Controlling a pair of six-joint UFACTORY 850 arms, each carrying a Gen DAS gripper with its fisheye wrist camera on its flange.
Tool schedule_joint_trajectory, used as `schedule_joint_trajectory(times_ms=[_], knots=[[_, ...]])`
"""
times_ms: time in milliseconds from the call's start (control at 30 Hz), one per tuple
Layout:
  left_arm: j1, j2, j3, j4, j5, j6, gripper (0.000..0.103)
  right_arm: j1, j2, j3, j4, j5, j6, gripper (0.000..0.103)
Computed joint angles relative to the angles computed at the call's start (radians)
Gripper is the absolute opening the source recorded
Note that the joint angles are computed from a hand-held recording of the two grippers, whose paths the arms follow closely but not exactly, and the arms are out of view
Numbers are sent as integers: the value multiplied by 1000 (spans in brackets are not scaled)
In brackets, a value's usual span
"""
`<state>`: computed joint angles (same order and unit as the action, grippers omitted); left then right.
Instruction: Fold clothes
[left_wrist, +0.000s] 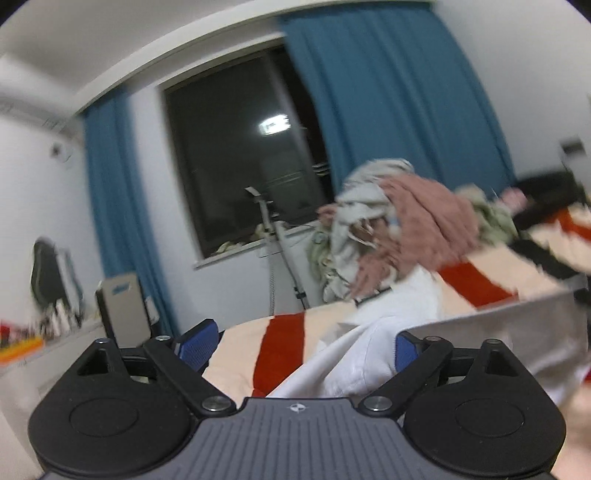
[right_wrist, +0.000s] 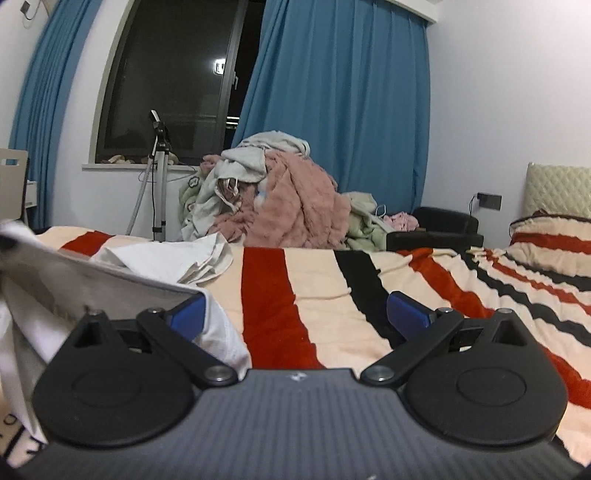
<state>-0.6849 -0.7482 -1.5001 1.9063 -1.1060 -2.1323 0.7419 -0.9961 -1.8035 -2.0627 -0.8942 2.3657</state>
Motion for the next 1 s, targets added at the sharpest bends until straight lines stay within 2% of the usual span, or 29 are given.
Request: schedule_joint_trajectory(times_ms=[100,233,300,367,467,600,733,800,1000], knots=[[-5,37,35,-25,-9,-29,95,-3,-5,-17,34,50,-44,103],[-18,76,82,-49,-32,-35,95,-18,-22,-62,180,153,-167,103],[-23,100,105,-62,-33,-42,95,-26,-21,-64,222,176,-167,103],[-23,114,116,-73,-29,-41,95,-27,-3,-34,184,142,-88,103],[-26,134,138,-88,-14,-56,95,-16,38,41,44,-2,78,103],[-17,154,155,-80,17,-109,95,-1,89,120,-79,-151,161,103],[-12,170,170,-38,73,-137,97,9,127,176,-145,-207,179,103],[-17,162,163,-27,92,-95,97,11,137,193,-165,-217,189,103],[-20,105,86,-188,28,79,97,8,140,200,-146,-226,186,103]])
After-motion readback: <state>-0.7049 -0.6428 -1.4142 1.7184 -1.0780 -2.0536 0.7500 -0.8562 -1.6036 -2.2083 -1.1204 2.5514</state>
